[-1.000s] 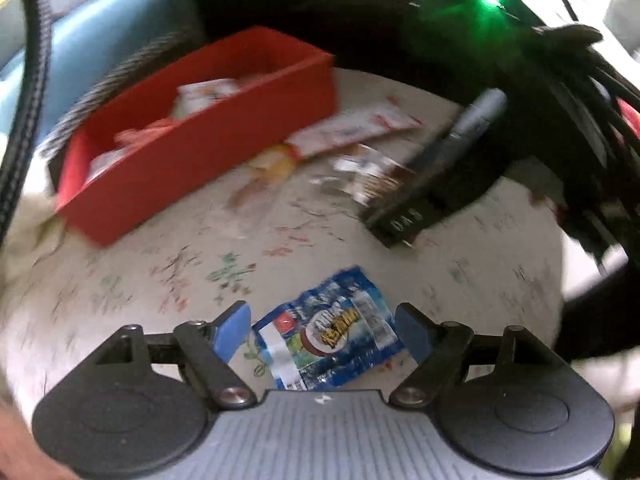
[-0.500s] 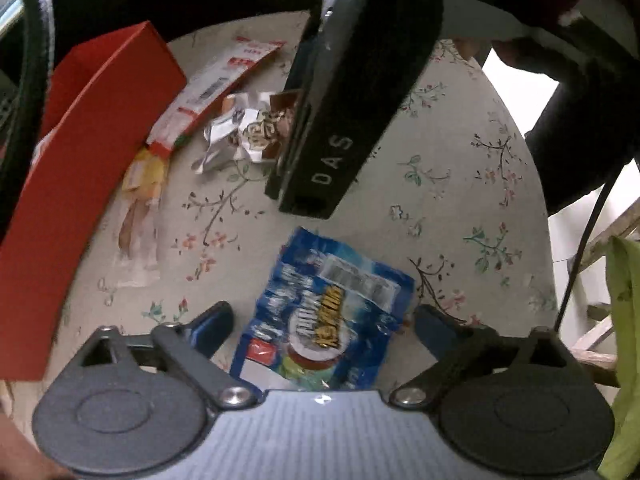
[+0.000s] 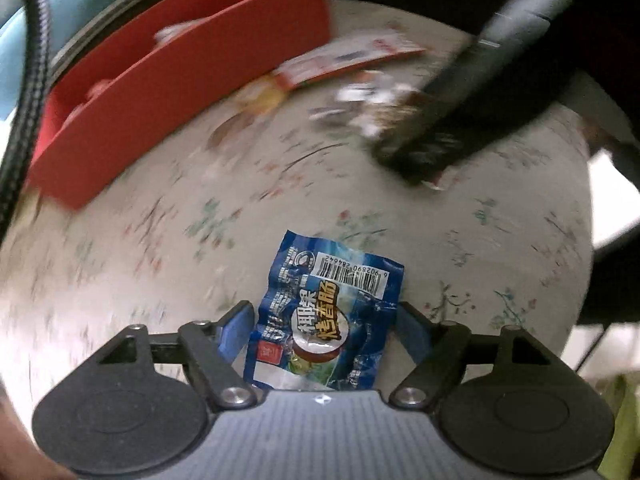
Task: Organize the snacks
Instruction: 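Grasp the brown packet with the right gripper while the left lifts the blue packet, then carry the blue packet and brown packet over the red box with both grippers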
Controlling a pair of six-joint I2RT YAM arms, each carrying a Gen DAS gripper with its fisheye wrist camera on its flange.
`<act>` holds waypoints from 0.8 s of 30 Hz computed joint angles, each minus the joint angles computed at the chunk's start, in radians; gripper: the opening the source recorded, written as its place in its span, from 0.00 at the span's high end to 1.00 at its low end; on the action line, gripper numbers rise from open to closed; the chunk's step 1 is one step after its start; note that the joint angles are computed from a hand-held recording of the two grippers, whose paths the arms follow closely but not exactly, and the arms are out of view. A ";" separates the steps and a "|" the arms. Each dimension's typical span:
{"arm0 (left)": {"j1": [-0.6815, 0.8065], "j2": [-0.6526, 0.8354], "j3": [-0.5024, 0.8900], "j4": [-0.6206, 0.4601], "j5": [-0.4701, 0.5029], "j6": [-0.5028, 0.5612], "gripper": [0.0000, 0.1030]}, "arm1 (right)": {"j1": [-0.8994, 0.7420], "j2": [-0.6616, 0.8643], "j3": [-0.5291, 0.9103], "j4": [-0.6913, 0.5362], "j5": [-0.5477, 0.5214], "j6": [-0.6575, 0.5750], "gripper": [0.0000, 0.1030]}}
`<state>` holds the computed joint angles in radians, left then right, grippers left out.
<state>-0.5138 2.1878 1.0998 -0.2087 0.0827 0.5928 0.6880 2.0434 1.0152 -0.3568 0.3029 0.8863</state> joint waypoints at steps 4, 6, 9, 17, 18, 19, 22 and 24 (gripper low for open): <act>0.026 -0.010 -0.009 -0.014 -0.005 -0.207 0.32 | 0.024 -0.026 -0.040 0.016 0.007 0.021 0.40; 0.029 -0.028 -0.047 0.033 -0.007 -0.269 0.32 | 0.039 -0.036 -0.047 0.008 0.006 0.030 0.40; 0.027 -0.035 -0.044 0.037 -0.025 -0.313 0.32 | 0.062 -0.029 -0.031 -0.009 0.011 0.039 0.40; 0.113 0.017 0.116 -0.063 0.072 -0.416 0.32 | 0.053 0.050 0.106 -0.060 0.028 0.038 0.40; 0.114 0.023 0.136 -0.077 0.063 -0.425 0.33 | 0.051 0.057 0.121 -0.072 0.031 0.036 0.41; 0.111 0.032 0.150 -0.077 0.056 -0.432 0.33 | 0.050 0.061 0.130 -0.081 0.036 0.033 0.41; 0.113 0.059 0.178 -0.066 0.045 -0.447 0.33 | 0.029 0.060 0.134 -0.062 0.033 0.029 0.41; 0.103 0.109 0.235 -0.087 0.050 -0.477 0.33 | 0.020 0.060 0.133 -0.051 0.034 0.026 0.41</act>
<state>-0.4109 2.2971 1.3346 -0.2958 0.1331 0.1155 0.7078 2.1029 1.1479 -0.4076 0.3371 0.9127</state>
